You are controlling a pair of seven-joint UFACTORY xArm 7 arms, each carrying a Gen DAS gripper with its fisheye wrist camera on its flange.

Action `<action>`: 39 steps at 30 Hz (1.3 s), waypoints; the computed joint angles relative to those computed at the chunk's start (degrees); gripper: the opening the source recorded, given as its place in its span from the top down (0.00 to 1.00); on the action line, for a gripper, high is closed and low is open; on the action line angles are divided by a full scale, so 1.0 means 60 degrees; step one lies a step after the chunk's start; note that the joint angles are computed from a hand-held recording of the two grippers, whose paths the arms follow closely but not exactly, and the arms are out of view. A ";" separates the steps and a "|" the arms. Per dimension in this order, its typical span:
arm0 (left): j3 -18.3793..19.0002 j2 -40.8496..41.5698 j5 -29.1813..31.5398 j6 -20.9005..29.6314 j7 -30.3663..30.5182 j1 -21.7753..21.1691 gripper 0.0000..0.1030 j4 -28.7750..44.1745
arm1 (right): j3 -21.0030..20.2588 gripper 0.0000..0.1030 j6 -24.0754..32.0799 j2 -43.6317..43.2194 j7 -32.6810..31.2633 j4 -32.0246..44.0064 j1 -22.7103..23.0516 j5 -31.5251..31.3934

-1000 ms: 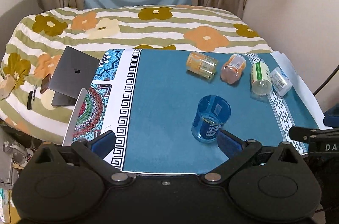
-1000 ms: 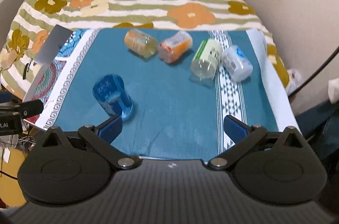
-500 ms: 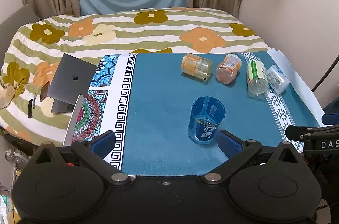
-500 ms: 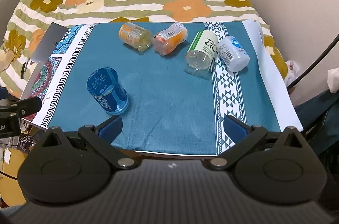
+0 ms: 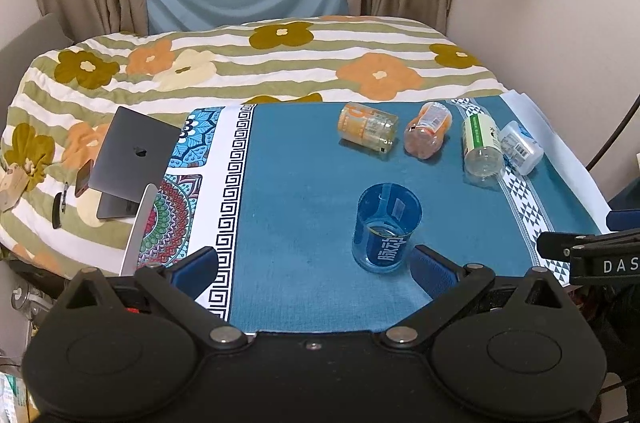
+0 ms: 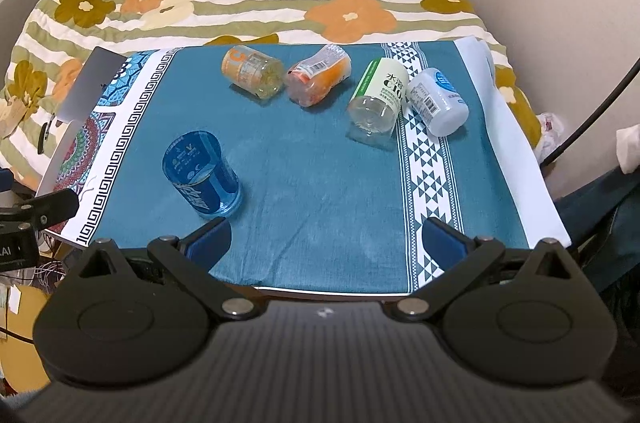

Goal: Flip cup upright

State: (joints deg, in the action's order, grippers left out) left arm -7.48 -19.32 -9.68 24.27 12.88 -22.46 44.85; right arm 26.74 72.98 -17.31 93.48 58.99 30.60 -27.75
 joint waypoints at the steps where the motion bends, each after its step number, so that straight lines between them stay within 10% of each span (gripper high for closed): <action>1: 0.0002 -0.0009 -0.0002 -0.0002 0.0008 -0.0007 0.00 -0.0008 | -0.0001 0.00 -0.0001 0.0005 0.0012 -0.0003 -0.0003 -0.0009; 39: -0.0045 -0.0063 0.0289 -0.0321 -0.0310 0.0057 0.00 -0.0154 | 0.0045 0.00 0.0311 0.0161 0.0281 0.0239 0.0082 -0.0228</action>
